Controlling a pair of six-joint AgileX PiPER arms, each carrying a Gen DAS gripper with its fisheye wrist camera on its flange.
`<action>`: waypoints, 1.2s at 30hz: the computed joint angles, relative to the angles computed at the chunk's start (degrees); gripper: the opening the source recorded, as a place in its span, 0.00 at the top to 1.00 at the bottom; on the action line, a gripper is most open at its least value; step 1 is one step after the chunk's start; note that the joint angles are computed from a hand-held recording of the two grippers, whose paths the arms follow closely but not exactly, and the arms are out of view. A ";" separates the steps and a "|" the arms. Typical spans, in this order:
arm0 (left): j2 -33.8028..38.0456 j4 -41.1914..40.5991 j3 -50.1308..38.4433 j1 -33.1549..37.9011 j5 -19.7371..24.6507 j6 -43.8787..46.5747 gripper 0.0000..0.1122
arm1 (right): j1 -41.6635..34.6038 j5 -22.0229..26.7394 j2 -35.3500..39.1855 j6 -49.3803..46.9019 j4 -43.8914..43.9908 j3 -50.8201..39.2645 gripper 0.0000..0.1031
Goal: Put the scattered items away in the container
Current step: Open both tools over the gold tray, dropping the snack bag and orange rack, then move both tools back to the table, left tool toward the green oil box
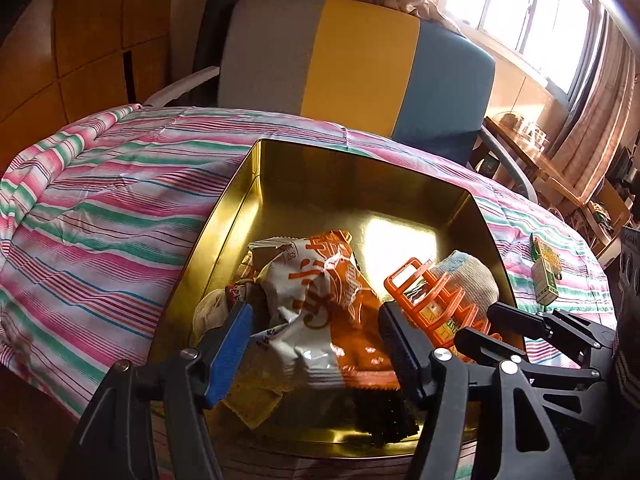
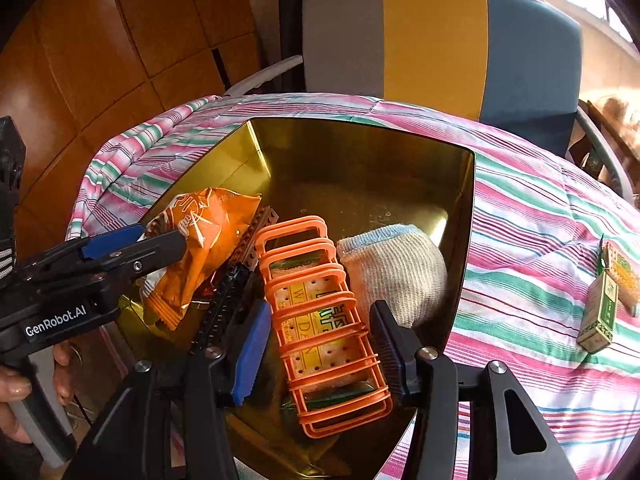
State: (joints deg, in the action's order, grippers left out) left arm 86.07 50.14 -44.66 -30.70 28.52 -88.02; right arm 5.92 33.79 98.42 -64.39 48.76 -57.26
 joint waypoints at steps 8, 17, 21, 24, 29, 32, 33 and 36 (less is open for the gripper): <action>-1.20 1.24 0.74 -4.42 4.18 -4.12 0.41 | -0.49 -0.17 -2.83 -2.41 1.86 2.53 0.49; 0.08 1.98 -1.82 -12.24 12.63 -7.57 0.41 | -0.80 -1.99 -7.02 -5.51 3.99 6.77 0.47; 1.06 1.54 -3.32 -14.64 14.85 -7.88 0.40 | -2.60 -1.70 -8.04 -7.38 5.47 7.96 0.47; 2.19 1.24 -4.72 -16.16 15.94 -7.53 0.40 | -4.46 -0.99 -7.99 -8.44 6.49 8.20 0.47; 4.14 0.96 -7.32 -18.51 17.70 -6.41 0.40 | -7.96 0.05 -7.62 -10.15 7.73 8.39 0.47; 5.24 0.75 -9.00 -19.50 18.25 -5.50 0.40 | -10.34 1.04 -7.06 -10.74 8.27 8.00 0.47; 5.63 0.71 -9.58 -19.81 18.45 -5.15 0.40 | -11.02 1.21 -6.89 -10.86 8.40 7.86 0.47; 6.64 0.42 -11.19 -20.62 18.73 -4.28 0.40 | -12.77 1.40 -6.38 -11.11 8.75 7.36 0.47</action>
